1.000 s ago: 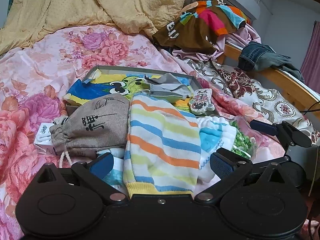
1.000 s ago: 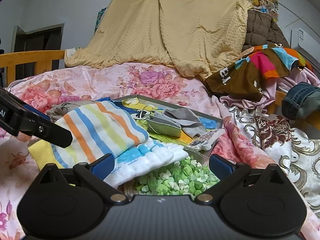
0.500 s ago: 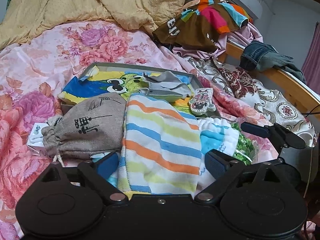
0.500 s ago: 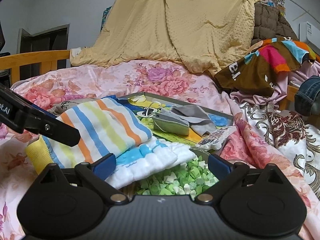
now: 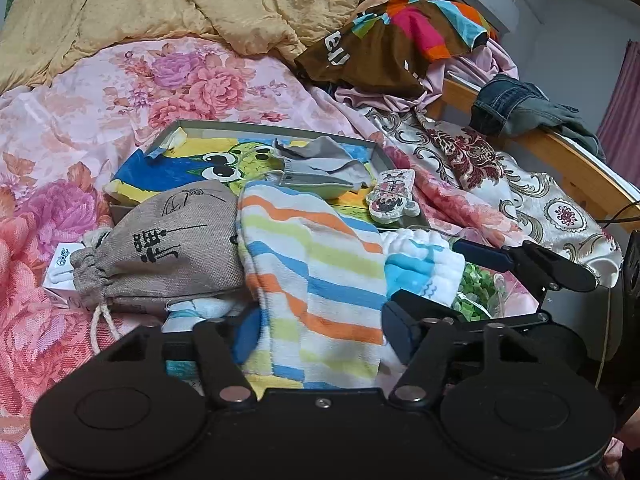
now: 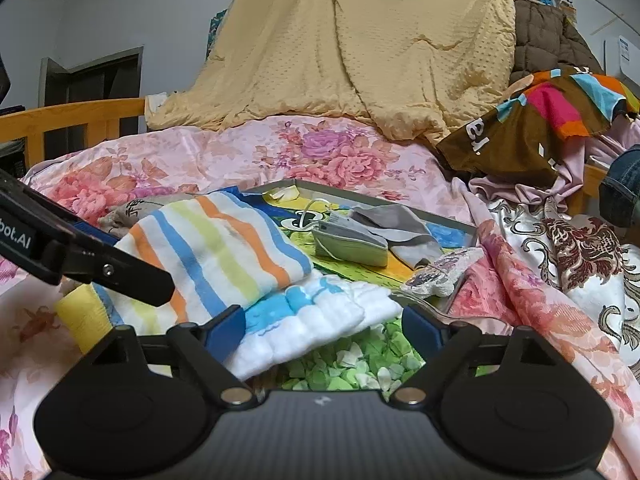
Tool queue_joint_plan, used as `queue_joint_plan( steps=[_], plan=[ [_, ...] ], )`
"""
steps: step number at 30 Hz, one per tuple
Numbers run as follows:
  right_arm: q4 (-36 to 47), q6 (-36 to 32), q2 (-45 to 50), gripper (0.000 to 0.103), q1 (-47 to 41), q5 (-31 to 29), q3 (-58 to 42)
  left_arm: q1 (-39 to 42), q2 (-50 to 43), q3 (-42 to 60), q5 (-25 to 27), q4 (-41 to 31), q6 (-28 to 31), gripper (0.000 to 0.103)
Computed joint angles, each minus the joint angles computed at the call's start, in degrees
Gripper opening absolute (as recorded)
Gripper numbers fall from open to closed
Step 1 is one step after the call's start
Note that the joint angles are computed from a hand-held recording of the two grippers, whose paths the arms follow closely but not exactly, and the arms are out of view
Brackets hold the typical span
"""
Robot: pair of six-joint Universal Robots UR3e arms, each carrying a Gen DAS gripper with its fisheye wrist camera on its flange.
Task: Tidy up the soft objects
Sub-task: 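Grasp the striped knit cloth with the left tool while the right tool grasps the white-and-blue towel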
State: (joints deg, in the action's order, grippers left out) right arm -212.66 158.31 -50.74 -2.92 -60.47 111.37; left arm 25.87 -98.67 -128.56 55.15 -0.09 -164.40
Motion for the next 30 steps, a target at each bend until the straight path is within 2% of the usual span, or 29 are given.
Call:
queue_joint_plan(
  steps=[3, 8, 12, 13, 16, 17, 19, 21, 23, 28, 30],
  plan=[
    [-0.02, -0.53, -0.1, 0.082, 0.39, -0.04, 0.22, -0.59, 0.24, 0.34, 1.11, -0.68, 0.17, 0.047],
    [-0.04, -2.11, -0.45, 0.072, 0.91, 0.09, 0.98, -0.7, 0.34, 0.55, 1.09, -1.76, 0.69, 0.036],
    [0.01, -3.81, -0.79, 0.057, 1.32, 0.34, 1.53, -1.6, -0.2, 1.26, 1.96, -2.17, 0.81, 0.024],
    [-0.01, -4.23, -0.9, 0.053, 1.4, 0.41, 1.73, -1.76, -0.32, 1.36, 2.1, -2.24, 0.89, 0.017],
    [0.23, -5.07, -1.2, 0.041, 1.37, 1.02, 2.11, -3.08, -0.81, 1.85, 4.34, -1.86, 1.26, 0.012],
    [0.31, -5.19, -1.28, 0.038, 1.29, 1.32, 2.25, -3.39, -0.85, 1.77, 4.87, -1.48, 1.34, 0.012],
    [0.48, -5.52, -1.45, 0.027, 1.25, 1.76, 2.5, -3.99, -0.9, 1.92, 6.05, -1.3, 1.15, 0.011],
    [0.74, -6.01, -1.58, 0.023, 1.42, 1.7, 2.73, -4.15, -0.91, 2.1, 6.56, -1.48, 0.81, 0.011],
    [0.19, -6.38, -1.51, 0.021, 1.46, 1.68, 3.14, -4.22, -1.01, 2.3, 6.69, -1.6, 0.57, 0.012],
    [-0.93, -5.91, -1.39, 0.015, 1.11, 2.39, 3.62, -4.29, -1.52, 3.32, 6.64, -3.17, 0.37, 0.022],
    [-1.69, -5.67, -1.24, 0.014, 1.0, 2.57, 3.79, -4.32, -1.88, 3.82, 6.56, -3.75, -0.2, 0.022]
  ],
)
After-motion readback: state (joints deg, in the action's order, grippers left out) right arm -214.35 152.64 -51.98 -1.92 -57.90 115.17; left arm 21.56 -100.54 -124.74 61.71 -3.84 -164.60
